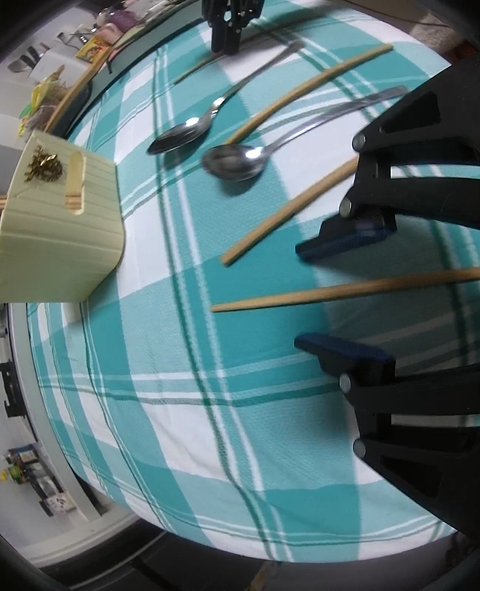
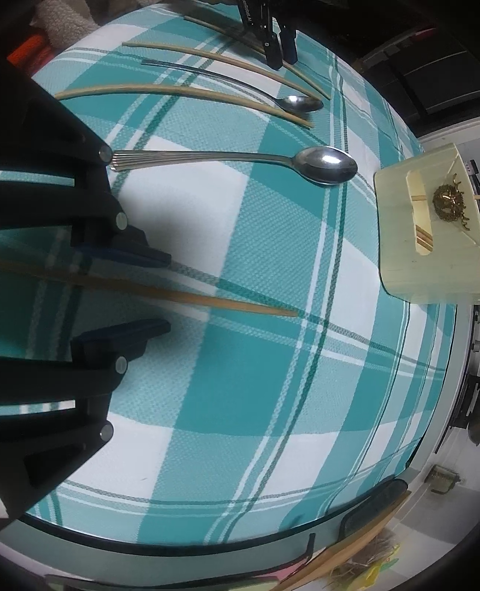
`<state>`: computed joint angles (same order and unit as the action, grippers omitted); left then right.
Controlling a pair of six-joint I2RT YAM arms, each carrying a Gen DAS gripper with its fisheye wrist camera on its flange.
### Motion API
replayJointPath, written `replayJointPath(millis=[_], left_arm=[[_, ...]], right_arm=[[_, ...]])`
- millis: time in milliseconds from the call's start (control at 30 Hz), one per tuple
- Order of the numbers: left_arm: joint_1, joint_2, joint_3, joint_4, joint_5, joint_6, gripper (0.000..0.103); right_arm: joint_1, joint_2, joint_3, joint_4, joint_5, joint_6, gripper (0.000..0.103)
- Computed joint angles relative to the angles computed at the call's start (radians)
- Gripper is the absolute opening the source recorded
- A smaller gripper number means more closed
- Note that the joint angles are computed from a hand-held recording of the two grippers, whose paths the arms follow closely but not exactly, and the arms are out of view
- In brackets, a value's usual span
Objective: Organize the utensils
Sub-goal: 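Close the left tool on a bamboo chopstick while the right tool grasps another chopstick, then carry the left tool's chopstick into the cream holder and open it while the right tool releases its chopstick there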
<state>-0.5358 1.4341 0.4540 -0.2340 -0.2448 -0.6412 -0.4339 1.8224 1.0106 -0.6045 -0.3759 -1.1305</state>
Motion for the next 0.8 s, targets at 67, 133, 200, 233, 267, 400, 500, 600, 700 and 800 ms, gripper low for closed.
replayJointPath(millis=[67, 133, 200, 233, 267, 400, 500, 600, 700, 800], left_arm=[[0.068, 0.039, 0.033, 0.027, 0.037, 0.049, 0.006], [0.130, 0.065, 0.047, 0.071, 0.087, 0.072, 0.004], [0.150, 0.055, 0.057, 0.073, 0.078, 0.071, 0.004], [0.149, 0.012, 0.052, 0.057, 0.058, 0.064, 0.004], [0.145, -0.050, 0.040, 0.040, 0.048, 0.056, 0.004], [0.076, -0.367, 0.015, -0.115, -0.041, 0.020, 0.004], [-0.033, -0.602, 0.042, -0.289, -0.148, -0.028, 0.004], [-0.179, -0.727, 0.098, -0.434, -0.280, -0.104, 0.004], [-0.301, -0.772, 0.147, -0.521, -0.397, -0.170, 0.004], [-0.408, -0.779, 0.192, -0.580, -0.503, -0.236, 0.004]], right_arm=[[0.057, 0.022, 0.032, 0.021, 0.010, 0.076, 0.014], [0.104, 0.065, 0.091, 0.013, 0.008, 0.160, 0.006], [0.130, 0.084, 0.123, 0.028, -0.014, 0.225, 0.006], [0.133, 0.080, 0.132, 0.032, -0.036, 0.244, 0.006], [0.124, 0.065, 0.134, 0.032, -0.073, 0.255, 0.006], [0.019, -0.038, 0.162, -0.107, -0.296, 0.200, 0.006], [-0.059, -0.131, 0.178, -0.226, -0.412, 0.105, 0.006], [-0.139, -0.177, 0.226, -0.371, -0.499, 0.001, 0.006], [-0.202, -0.213, 0.252, -0.462, -0.567, -0.062, 0.006], [-0.230, -0.259, 0.237, -0.468, -0.620, -0.073, 0.006]])
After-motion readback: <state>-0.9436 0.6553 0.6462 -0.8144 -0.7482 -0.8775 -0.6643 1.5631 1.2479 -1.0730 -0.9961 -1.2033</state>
